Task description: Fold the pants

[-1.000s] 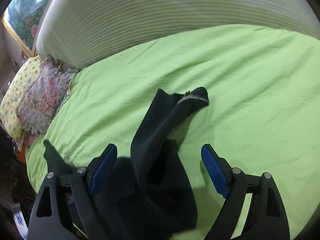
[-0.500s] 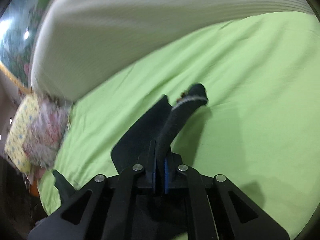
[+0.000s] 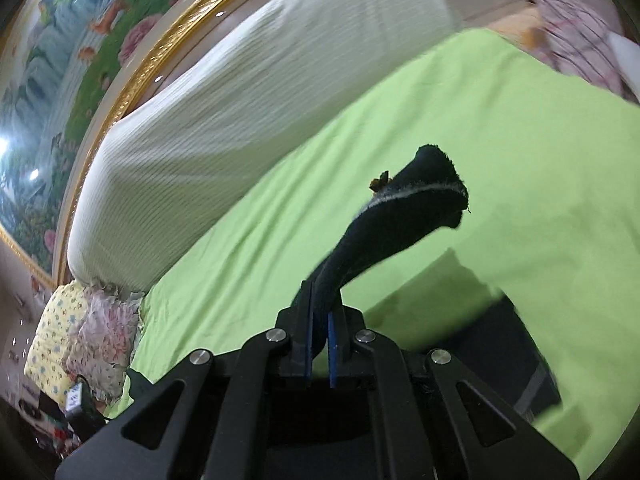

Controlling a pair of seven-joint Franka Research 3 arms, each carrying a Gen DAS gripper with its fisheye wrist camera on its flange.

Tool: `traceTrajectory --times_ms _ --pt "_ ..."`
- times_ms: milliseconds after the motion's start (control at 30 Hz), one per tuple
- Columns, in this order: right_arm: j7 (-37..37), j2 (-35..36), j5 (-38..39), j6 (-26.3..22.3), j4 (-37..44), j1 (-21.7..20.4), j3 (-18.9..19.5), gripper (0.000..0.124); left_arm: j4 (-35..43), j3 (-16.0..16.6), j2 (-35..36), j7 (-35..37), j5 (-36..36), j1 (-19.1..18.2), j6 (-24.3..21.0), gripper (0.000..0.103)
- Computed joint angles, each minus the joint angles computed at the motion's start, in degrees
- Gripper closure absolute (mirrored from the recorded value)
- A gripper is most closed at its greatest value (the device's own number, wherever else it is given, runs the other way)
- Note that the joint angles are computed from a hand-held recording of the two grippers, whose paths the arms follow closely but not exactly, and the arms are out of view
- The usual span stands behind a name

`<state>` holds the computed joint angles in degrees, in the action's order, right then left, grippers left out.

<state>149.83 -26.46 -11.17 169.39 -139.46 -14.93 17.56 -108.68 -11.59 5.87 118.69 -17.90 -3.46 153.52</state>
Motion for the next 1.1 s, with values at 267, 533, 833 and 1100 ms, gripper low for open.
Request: traceTrajectory --times_ms 267,533,833,1100 --pt "5.07 -8.45 2.40 1.31 -11.40 -2.32 3.41 0.118 -5.77 0.76 -4.24 1.26 0.39 -1.12 -0.13 0.090" --pt "4.72 -7.20 7.54 -3.50 -12.87 1.70 -0.41 0.115 -5.52 1.21 -2.84 -5.51 6.35 -2.90 -2.21 0.073" --pt "9.19 -17.41 1.02 -7.29 -14.51 -3.15 5.32 0.093 -12.66 3.88 -10.54 -16.41 4.64 -1.64 0.74 0.036" --pt "-9.30 -6.34 -0.07 4.77 -9.97 8.32 0.51 0.093 -10.56 6.76 -11.74 -34.56 8.04 1.44 -4.88 0.026"
